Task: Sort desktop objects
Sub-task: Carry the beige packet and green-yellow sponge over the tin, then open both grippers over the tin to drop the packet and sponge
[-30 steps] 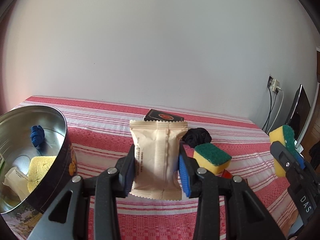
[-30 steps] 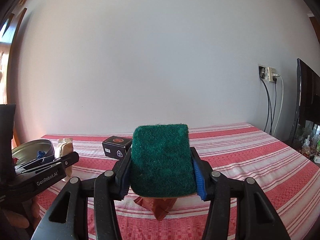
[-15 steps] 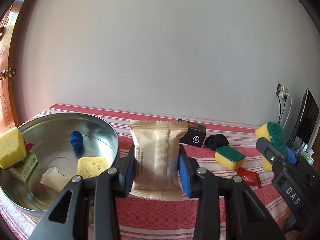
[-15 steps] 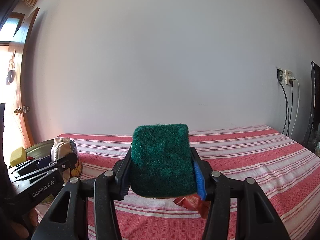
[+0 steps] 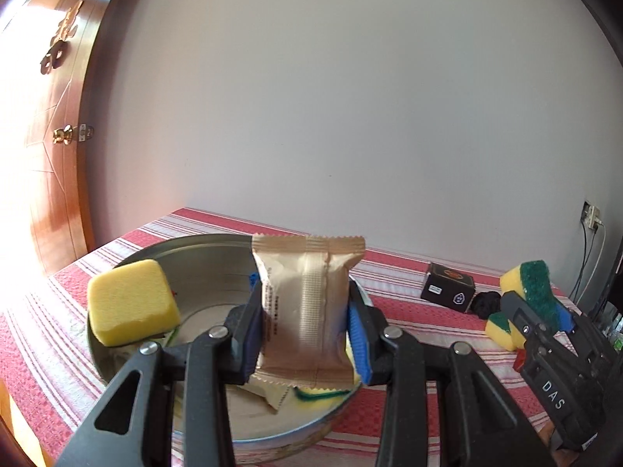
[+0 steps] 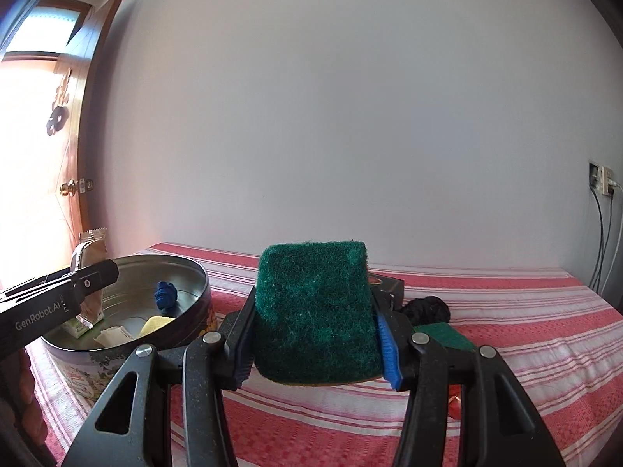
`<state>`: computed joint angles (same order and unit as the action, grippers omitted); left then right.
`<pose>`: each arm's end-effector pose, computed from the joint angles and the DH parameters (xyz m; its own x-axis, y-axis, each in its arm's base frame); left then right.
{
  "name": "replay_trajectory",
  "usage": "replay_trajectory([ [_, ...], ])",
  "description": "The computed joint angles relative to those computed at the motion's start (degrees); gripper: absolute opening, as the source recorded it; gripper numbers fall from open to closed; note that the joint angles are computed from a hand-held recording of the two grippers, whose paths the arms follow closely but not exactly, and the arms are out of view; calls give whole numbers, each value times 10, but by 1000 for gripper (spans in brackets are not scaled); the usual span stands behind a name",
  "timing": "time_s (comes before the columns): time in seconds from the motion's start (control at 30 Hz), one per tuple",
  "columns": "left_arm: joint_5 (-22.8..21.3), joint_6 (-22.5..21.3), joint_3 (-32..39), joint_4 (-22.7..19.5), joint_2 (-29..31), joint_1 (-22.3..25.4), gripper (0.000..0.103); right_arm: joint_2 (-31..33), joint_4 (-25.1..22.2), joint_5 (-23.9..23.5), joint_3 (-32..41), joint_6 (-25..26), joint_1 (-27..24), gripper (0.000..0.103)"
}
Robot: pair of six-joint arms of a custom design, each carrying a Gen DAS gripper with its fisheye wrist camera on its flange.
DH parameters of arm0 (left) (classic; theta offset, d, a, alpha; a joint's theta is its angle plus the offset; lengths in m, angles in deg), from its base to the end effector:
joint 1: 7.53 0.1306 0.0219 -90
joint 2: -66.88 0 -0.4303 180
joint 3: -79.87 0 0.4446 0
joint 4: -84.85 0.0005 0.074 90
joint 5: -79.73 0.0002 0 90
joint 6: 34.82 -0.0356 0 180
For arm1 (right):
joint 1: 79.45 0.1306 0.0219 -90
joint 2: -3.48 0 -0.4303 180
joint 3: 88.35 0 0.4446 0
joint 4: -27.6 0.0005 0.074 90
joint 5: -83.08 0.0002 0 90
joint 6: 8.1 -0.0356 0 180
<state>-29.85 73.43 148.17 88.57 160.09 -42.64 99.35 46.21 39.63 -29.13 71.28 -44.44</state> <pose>0.4560 -0.3067 0.3339 -0.3705 -0.1002 -0.9234 0.1793 0.9678 -0.1769 0.4379 0.2746 0.2626 -0.2178 0.0022 -0.9760 0.2146 0.9756 -0.0457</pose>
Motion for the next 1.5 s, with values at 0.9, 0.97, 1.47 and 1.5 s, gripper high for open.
replay_trajectory([
  [0.9,-42,48,48,-149,29,71,38,167,-159,-128,269,9,-16,54],
  [0.97,-49,49,55,-160,34,72,38,175,-173,-128,282,10,-16,54],
  [1.47,-55,62,88,-211,60,72,88,221,-324,-166,369,-16,-27,60],
  [1.5,-67,61,83,-201,54,68,103,218,-312,-163,363,-14,-26,69],
])
